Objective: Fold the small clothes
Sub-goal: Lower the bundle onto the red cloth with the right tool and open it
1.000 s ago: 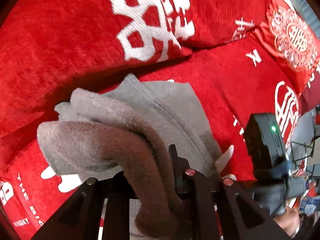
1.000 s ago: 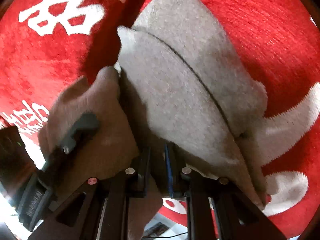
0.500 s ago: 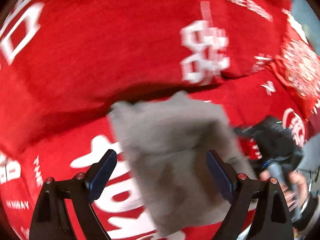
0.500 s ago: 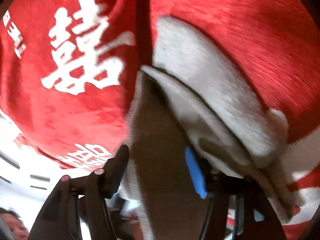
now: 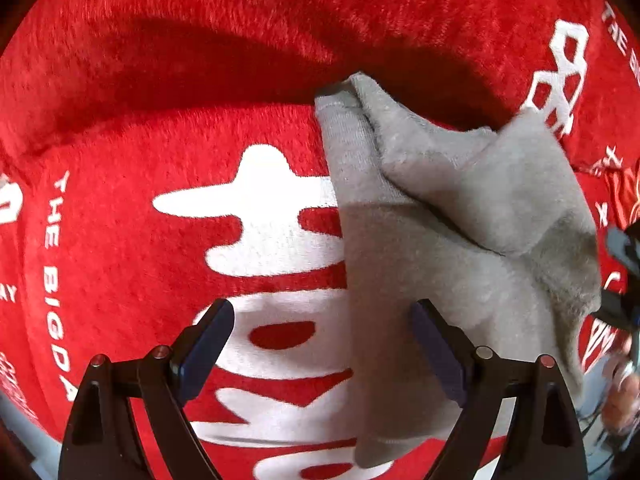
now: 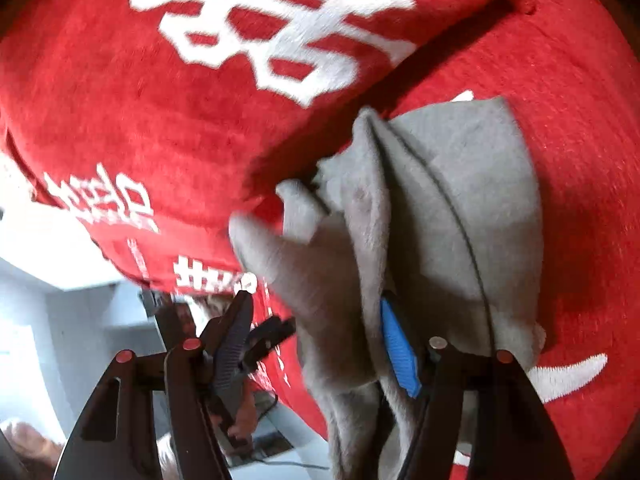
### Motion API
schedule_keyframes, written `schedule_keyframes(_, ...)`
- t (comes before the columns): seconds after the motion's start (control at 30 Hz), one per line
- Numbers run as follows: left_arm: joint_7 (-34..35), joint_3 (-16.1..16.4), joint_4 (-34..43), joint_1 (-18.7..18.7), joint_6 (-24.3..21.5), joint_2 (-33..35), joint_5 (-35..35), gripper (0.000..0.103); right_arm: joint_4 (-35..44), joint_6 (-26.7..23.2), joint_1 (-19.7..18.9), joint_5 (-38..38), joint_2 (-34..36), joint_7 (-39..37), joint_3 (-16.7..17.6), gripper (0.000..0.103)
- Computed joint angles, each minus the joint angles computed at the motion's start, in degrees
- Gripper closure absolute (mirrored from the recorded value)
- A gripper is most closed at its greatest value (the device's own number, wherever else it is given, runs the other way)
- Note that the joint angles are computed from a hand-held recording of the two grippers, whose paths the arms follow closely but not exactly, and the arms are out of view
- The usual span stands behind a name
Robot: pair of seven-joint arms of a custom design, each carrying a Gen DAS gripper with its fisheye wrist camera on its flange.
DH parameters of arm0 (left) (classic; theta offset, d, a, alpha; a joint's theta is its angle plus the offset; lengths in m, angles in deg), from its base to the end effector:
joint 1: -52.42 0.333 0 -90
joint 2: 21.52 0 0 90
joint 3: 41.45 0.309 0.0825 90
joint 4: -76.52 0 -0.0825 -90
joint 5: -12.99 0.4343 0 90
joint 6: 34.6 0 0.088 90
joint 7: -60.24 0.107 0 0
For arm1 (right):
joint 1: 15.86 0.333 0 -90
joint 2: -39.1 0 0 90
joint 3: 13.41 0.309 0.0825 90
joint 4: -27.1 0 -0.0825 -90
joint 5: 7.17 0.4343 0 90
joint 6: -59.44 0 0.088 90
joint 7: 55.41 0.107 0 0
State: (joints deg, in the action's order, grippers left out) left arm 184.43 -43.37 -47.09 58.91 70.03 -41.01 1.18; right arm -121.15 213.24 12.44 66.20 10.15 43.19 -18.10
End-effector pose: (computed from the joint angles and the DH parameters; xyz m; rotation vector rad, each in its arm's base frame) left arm 0.5052 0.0226 0.5210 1.6069 -2.6004 0.2666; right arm 0.4374 0.1584 0.4427 -0.8542 2.0386 0.6671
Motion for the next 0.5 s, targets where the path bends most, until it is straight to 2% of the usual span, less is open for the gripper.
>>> schedule_keyframes(0.1,-0.35,0.06,-0.26,0.04,-0.02,0.24,-0.21,0.012,2.05,-4.00,-1.57,-8.84,1.93,3.06,1.15,0.034)
schedule_keyframes(0.2,0.32,0.02,-0.92,-0.07,0.71,0.02,-0.09,0.012,8.34,-9.35,-3.64,-20.00,8.16,7.97,2.20,0.034)
schedule_keyframes(0.27,0.52,0.04,-1.28,-0.06,1.04,-0.16,-0.04,0.012,9.82,-9.42,-4.12,-21.96,10.44,8.48,2.52,0.051)
schedule_keyframes(0.3,0.49,0.07,-1.45,0.00,1.11,-0.28,0.00,0.012,10.88,-9.36,-4.69,-23.70,11.79,9.59,2.96,0.080)
schedule_keyframes(0.33,0.41,0.04,-1.71,0.04,1.24,-0.54,0.11,0.012,12.20,-9.78,-5.62,-26.76,13.10,12.35,3.74,0.088)
schedule_keyframes(0.37,0.32,-0.01,-1.85,0.05,1.40,-0.66,0.20,0.012,12.61,-9.14,-6.27,-28.88,13.44,14.16,4.34,0.088)
schedule_keyframes(0.4,0.30,-0.06,-2.03,-0.01,1.59,-0.85,0.16,0.012,11.87,-6.36,-6.28,-29.56,12.14,14.27,4.90,0.089)
schedule_keyframes(0.5,1.88,0.09,-2.77,-0.60,2.04,-1.98,-0.78,0.012,6.60,1.55,-3.92,-25.91,5.76,13.22,4.32,0.089)
